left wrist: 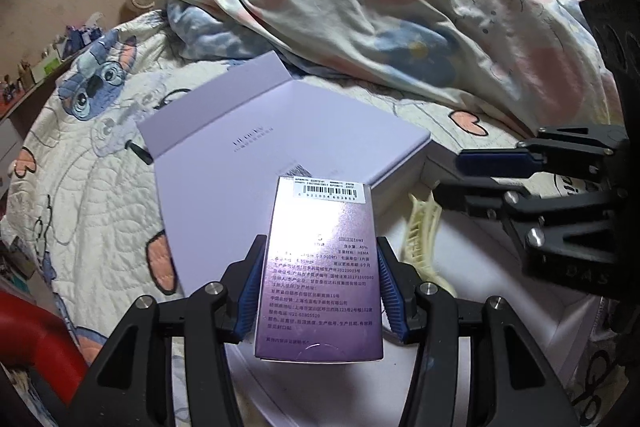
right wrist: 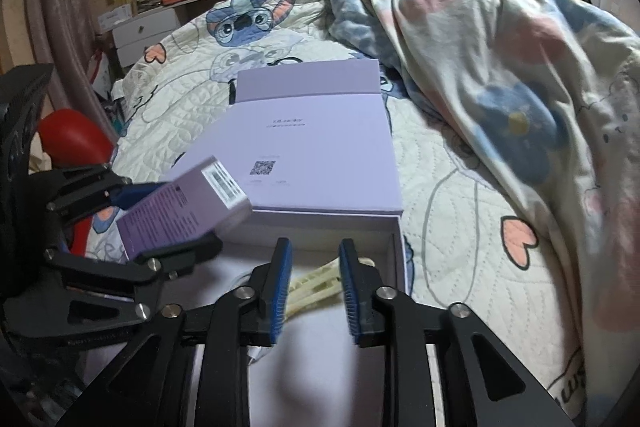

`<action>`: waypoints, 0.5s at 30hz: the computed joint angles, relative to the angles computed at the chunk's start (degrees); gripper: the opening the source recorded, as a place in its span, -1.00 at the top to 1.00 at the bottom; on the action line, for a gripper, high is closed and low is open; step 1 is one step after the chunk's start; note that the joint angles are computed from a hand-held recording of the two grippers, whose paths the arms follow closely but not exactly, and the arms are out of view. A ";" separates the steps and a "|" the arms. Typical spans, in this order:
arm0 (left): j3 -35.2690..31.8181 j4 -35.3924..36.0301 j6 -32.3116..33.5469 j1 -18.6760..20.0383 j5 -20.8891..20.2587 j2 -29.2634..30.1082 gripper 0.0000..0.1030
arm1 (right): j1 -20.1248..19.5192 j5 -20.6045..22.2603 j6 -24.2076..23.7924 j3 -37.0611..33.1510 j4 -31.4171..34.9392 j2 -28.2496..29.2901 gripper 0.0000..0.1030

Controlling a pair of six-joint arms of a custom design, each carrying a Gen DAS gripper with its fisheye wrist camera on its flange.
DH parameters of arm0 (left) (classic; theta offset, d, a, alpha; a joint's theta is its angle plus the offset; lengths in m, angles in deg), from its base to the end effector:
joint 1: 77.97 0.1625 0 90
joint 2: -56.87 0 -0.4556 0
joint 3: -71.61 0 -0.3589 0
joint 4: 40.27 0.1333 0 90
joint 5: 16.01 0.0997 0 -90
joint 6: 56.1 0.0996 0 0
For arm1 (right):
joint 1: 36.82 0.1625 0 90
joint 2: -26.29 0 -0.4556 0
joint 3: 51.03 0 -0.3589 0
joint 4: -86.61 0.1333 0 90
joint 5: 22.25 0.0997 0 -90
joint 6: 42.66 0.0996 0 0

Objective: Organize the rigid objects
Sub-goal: 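Lower the yellow clip into the box and open the right tool while the left tool holds the card, then lower the purple card box into the lavender box and open the left tool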

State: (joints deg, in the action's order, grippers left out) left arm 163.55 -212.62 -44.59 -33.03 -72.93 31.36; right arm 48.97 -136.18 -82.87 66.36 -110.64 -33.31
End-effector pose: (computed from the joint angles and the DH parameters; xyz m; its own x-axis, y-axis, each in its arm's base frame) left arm -0.3442 -0.6085 -0.0232 -0.5480 0.6131 -0.5691 0.8063 0.5684 -0.1640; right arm 0.0518 -0.5612 0.2684 -0.7097 -0.1325 0.6920 -0.5375 0.7368 -0.4102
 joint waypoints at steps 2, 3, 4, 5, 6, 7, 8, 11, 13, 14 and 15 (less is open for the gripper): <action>0.02 -0.05 -0.16 -0.16 0.66 -0.12 0.01 | 0.25 -0.56 0.57 0.25 -0.54 -0.19 0.09; 0.03 0.16 -0.51 -0.26 1.26 -0.22 0.01 | 0.34 -0.56 0.90 0.49 -0.73 -0.45 0.09; 0.07 0.31 -0.94 -0.36 1.90 -0.30 0.01 | 0.49 -0.83 1.05 0.64 -0.82 -0.64 0.08; 0.11 0.60 -1.44 -0.48 2.58 -0.43 0.01 | 0.66 -1.22 1.13 0.69 -0.99 -0.71 0.02; 0.19 0.88 -1.73 -0.52 2.76 -0.59 0.01 | 0.92 -1.81 1.23 0.76 -1.33 -0.73 0.00; 0.26 1.39 -2.30 -0.54 2.77 -0.87 0.01 | 1.13 -2.10 1.32 0.90 -1.63 -0.86 -0.01; 0.22 2.04 -2.82 -0.54 2.70 -1.10 0.01 | 1.30 -2.17 1.41 1.09 -1.70 -1.13 -0.01; 0.54 3.32 -4.29 -0.83 3.53 -1.75 0.01 | 2.02 -2.97 1.58 1.64 -2.13 -1.77 -0.05; 0.96 3.49 -5.07 -1.27 5.34 -2.08 0.00 | 2.52 -3.35 1.48 2.18 -2.92 -2.11 -0.09; 1.17 3.62 -5.49 -1.41 5.63 -2.31 -0.01 | 2.80 -3.56 1.53 2.51 -3.31 -2.35 -0.13; 1.37 3.68 -5.74 -1.48 5.67 -2.56 -0.01 | 3.04 -3.65 1.65 2.84 -3.70 -2.54 -0.15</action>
State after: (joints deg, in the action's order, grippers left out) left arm 164.92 -208.94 -50.33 -34.51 -67.26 28.81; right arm 52.01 -139.84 -81.22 69.19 -114.34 -35.84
